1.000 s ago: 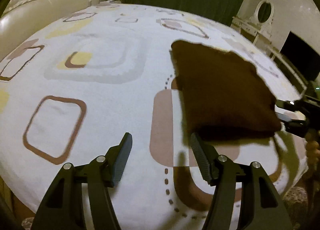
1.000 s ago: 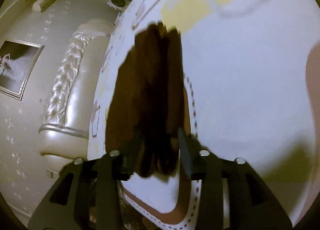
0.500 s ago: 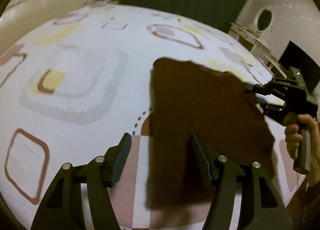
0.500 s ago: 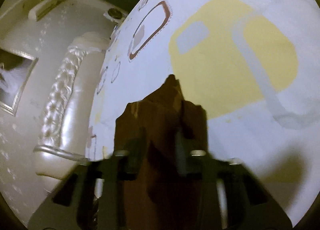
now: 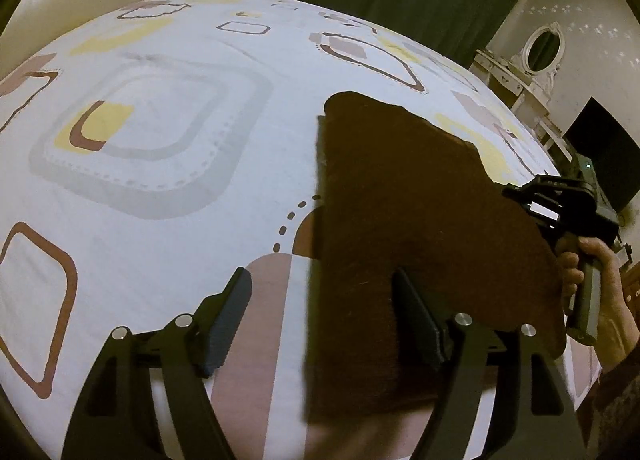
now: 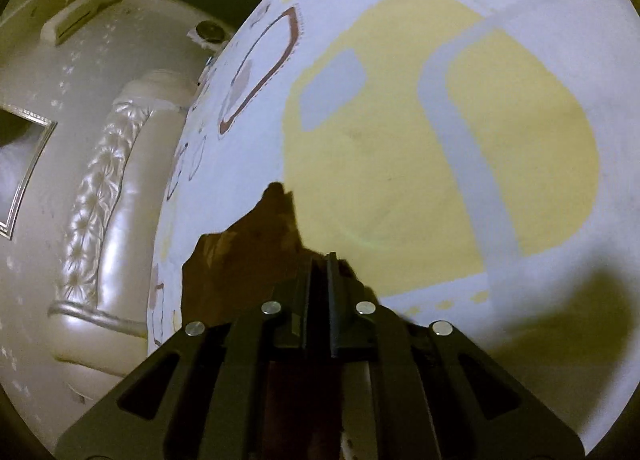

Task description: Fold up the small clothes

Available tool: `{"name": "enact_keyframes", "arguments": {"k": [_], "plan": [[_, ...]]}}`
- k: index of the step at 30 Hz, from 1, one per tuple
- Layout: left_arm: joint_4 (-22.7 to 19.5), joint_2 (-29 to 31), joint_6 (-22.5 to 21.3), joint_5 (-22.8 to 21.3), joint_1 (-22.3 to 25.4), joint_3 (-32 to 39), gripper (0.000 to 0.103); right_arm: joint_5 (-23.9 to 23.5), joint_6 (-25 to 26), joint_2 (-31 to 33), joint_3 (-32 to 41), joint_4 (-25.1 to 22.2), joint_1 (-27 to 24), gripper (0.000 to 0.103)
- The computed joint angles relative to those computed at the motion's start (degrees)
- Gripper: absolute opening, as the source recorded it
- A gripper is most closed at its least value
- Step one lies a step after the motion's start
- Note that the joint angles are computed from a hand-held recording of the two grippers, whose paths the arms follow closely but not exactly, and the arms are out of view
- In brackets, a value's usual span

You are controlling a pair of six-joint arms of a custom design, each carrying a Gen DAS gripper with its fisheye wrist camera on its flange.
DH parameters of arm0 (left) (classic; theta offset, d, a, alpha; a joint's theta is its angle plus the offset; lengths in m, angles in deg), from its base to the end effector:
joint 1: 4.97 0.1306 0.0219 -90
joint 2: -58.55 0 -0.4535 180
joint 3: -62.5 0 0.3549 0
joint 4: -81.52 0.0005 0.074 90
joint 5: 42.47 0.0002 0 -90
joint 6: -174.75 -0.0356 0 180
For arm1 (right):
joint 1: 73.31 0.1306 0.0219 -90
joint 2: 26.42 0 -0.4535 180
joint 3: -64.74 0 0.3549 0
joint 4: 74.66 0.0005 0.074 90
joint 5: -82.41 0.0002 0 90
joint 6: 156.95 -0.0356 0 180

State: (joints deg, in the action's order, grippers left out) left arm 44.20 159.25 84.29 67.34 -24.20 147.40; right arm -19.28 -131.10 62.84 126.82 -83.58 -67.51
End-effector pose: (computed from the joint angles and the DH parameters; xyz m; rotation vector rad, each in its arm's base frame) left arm 0.4792 -0.1805 0.3935 0.5719 2.4428 -0.5677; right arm 0.4168 0.0491 0.3576 1.0316 2.0969 0.8759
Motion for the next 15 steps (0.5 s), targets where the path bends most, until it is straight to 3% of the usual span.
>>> {"name": "enact_keyframes", "arguments": {"k": [10, 13, 15], "plan": [[-1.11, 0.21, -0.08, 0.79, 0.64, 0.52, 0.075, -0.05, -2.16, -1.28, -1.66, 2.00, 0.34, 0.005], [-1.47, 0.27, -0.06, 1.02, 0.69, 0.74, 0.075, 0.86, -2.73, -2.74, -2.76, 1.26, 0.94, 0.017], [-1.76, 0.26, 0.07, 1.25, 0.73, 0.81, 0.075, 0.91, -3.28, -3.89, -4.06, 1.65, 1.34, 0.017]]}}
